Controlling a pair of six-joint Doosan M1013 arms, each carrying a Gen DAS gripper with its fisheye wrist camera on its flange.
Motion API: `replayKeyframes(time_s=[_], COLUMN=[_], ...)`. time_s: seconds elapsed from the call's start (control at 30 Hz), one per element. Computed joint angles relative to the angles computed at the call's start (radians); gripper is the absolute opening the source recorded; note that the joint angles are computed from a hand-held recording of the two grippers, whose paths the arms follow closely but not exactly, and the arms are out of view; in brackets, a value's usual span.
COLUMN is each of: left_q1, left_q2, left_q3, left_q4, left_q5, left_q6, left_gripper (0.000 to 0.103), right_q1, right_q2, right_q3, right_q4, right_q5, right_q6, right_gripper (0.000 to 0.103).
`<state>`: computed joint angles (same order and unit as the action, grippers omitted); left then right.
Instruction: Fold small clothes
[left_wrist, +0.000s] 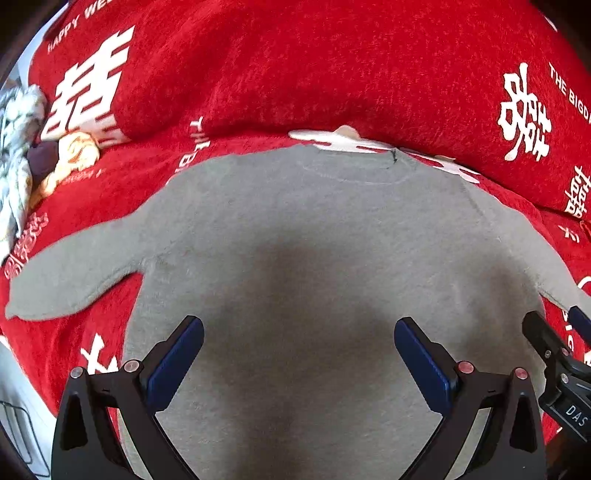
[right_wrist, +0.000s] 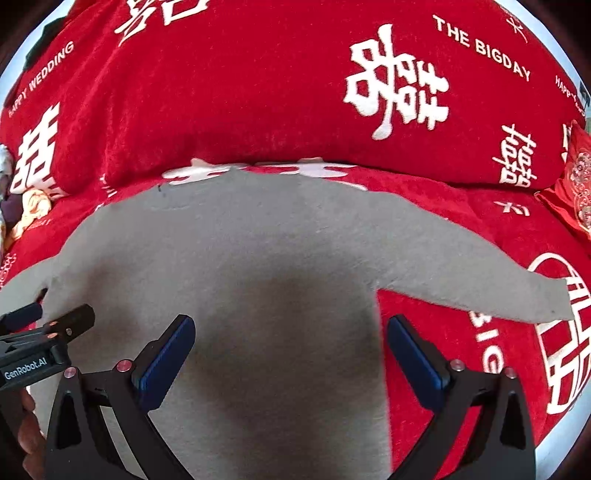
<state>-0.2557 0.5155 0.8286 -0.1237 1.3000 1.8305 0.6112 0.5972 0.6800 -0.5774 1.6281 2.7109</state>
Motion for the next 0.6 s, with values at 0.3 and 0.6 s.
replayKeyframes(time_s=[0.3, 0.6], left_q1=[-0.065, -0.119], left_q2=[-0.016, -0.04], left_q3=[0.009, 0.047], left_q4=[0.04, 0.055], left_q5=[-0.031, -0.108], left_q6=[0.008, 0.031], left_gripper=[0.103, 0.103], right_q1=[-0.016, -0.035], right_q2=[-0.088, -0.178], right_q3=[0.151, 0.292], right_q4=[-0.025, -0.039], right_q5=[-0.046, -0.077], right_q6=[0.074, 0.163], right_gripper=[0.103, 0.103])
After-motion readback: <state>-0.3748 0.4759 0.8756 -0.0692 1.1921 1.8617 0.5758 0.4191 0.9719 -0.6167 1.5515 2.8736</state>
